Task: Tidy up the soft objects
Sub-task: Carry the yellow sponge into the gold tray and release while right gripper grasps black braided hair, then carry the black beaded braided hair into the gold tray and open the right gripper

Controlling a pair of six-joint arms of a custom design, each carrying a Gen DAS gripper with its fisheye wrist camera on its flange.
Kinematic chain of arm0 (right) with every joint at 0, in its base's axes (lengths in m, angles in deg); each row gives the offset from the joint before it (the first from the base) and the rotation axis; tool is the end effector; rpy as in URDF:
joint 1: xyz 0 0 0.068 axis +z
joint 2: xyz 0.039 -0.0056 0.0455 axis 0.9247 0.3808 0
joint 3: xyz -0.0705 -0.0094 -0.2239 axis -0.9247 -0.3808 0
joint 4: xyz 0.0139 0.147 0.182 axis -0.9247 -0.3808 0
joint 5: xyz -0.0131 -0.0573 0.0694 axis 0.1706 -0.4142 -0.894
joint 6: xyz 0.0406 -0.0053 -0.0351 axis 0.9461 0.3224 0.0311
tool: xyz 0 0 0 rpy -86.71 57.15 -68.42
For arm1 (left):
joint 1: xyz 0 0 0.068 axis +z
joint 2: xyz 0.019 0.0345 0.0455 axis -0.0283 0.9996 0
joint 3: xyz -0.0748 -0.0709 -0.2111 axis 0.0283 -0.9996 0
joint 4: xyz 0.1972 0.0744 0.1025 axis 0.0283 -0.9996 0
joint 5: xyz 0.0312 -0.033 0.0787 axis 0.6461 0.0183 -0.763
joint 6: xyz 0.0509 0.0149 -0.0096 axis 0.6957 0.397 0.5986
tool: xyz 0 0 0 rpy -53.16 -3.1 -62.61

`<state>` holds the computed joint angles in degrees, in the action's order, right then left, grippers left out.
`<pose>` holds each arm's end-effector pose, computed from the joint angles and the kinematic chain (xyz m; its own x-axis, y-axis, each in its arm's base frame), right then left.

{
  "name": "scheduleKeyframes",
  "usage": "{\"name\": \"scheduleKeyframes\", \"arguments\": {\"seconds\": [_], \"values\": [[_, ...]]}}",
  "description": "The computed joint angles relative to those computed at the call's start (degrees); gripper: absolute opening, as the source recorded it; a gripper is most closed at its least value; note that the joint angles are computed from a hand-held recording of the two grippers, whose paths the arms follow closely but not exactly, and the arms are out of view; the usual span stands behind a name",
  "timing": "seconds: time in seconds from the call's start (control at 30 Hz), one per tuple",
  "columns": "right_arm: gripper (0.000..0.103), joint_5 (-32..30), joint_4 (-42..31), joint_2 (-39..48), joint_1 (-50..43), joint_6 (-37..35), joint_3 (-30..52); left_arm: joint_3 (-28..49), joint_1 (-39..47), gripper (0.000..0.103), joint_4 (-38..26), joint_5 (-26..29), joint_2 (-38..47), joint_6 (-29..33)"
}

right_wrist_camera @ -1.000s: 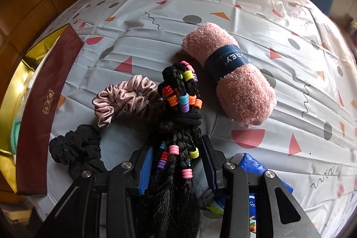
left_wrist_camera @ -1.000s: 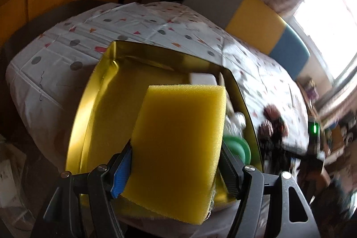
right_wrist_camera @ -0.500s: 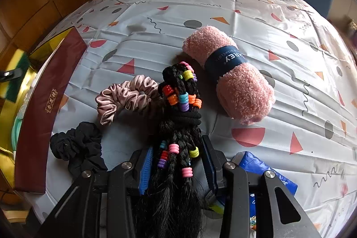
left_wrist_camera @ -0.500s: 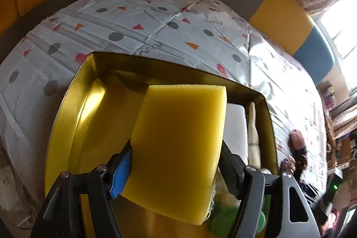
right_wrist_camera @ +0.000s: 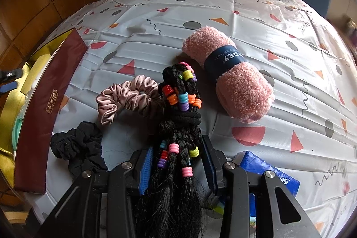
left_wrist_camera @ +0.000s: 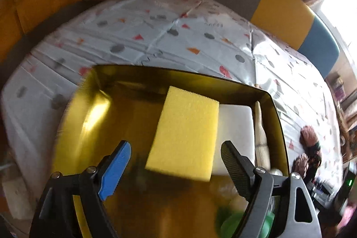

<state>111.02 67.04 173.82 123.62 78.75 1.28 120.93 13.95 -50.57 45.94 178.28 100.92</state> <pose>0.1174 0.1472 0.0703 -0.8381 0.3031 -0.4535 0.3111 0.9485 0.0590 0.3166 0.0735 0.1158 -0.8500 0.1611 -0.5015 0.2844 0.9418 -0.1795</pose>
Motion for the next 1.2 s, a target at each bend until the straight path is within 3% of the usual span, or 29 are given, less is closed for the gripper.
{"name": "scheduleKeyframes", "arguments": {"seconds": [0.2,0.5,1.2], "values": [[0.041,1.3,-0.6,1.3,1.0,0.7,0.9,-15.7,6.2,0.084,3.8,4.6,-16.9,8.4],[0.040,3.0,-4.4,4.5,2.4,3.0,4.5,-24.2,17.1,0.084,-3.9,12.0,-30.0,20.1],[0.037,5.2,-13.3,10.6,4.9,11.1,12.2,-25.9,24.2,0.084,-7.9,14.7,-30.9,27.2]]}}
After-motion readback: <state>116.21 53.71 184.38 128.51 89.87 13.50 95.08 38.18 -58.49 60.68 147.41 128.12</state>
